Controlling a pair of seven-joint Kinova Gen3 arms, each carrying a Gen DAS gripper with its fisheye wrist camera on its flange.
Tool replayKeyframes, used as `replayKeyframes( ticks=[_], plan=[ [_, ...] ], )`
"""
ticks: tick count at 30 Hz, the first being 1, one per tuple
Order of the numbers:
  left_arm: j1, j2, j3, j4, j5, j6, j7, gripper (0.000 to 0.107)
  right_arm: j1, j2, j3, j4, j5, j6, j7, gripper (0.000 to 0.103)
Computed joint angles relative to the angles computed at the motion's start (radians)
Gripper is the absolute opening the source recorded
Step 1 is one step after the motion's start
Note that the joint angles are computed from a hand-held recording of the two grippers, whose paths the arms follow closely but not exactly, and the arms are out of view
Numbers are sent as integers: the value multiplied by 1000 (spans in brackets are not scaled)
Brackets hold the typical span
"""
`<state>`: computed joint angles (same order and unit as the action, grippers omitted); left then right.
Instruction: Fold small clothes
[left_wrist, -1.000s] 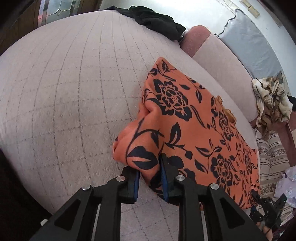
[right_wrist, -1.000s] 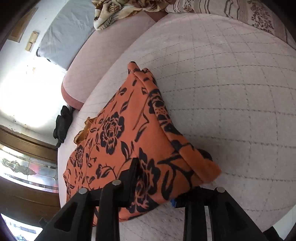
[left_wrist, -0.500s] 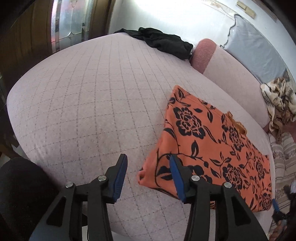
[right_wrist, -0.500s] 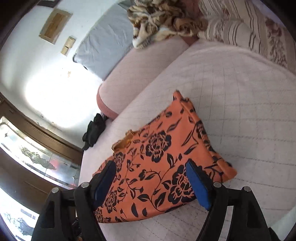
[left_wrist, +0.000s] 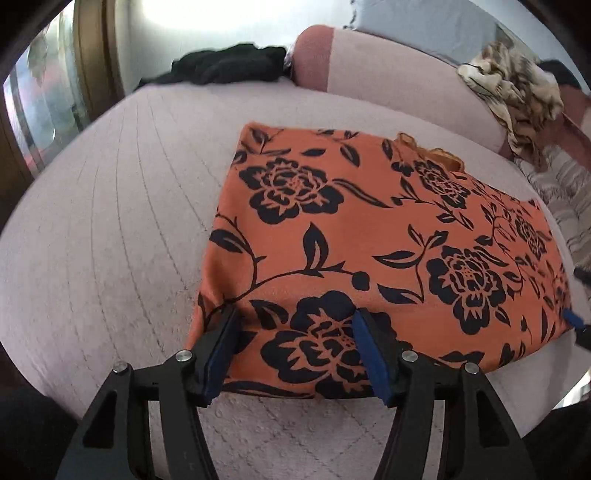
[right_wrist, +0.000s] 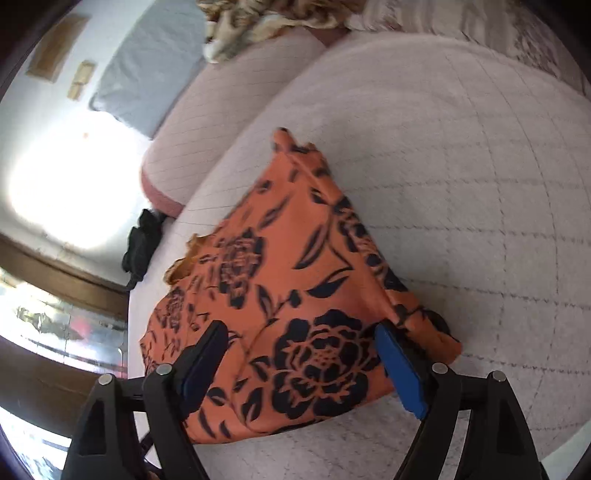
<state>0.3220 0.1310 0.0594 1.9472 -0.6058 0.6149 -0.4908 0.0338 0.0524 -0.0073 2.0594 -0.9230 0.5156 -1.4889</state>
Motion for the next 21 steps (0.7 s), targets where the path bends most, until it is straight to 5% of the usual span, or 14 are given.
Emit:
replayKeyframes(
  ticks=[4,7,11,14,18,21],
  plan=[
    [14,-65,-3,13,-63,-41,67,64,103,-12,-70,-54,-81,60,134,84],
    [-3,-47,22,-15,-106,-41,67,67,190,77,-150,-171,-89,130,194,84],
    [-83,46,65,-66,9,-35,-68,67,136,262,-46,-342,-155,278,235,84],
    [-15,52,-12,-45,5,-68,-79,68,100,400,46,-439,-197,345,214,84],
    [4,50,-37,-46,16,-67,-108,68,214,445,-41,-468,-312,328,241,84],
    [23,58,-59,-37,-10,-85,-97,69,199,497,-32,-556,-243,348,224,84]
  ],
)
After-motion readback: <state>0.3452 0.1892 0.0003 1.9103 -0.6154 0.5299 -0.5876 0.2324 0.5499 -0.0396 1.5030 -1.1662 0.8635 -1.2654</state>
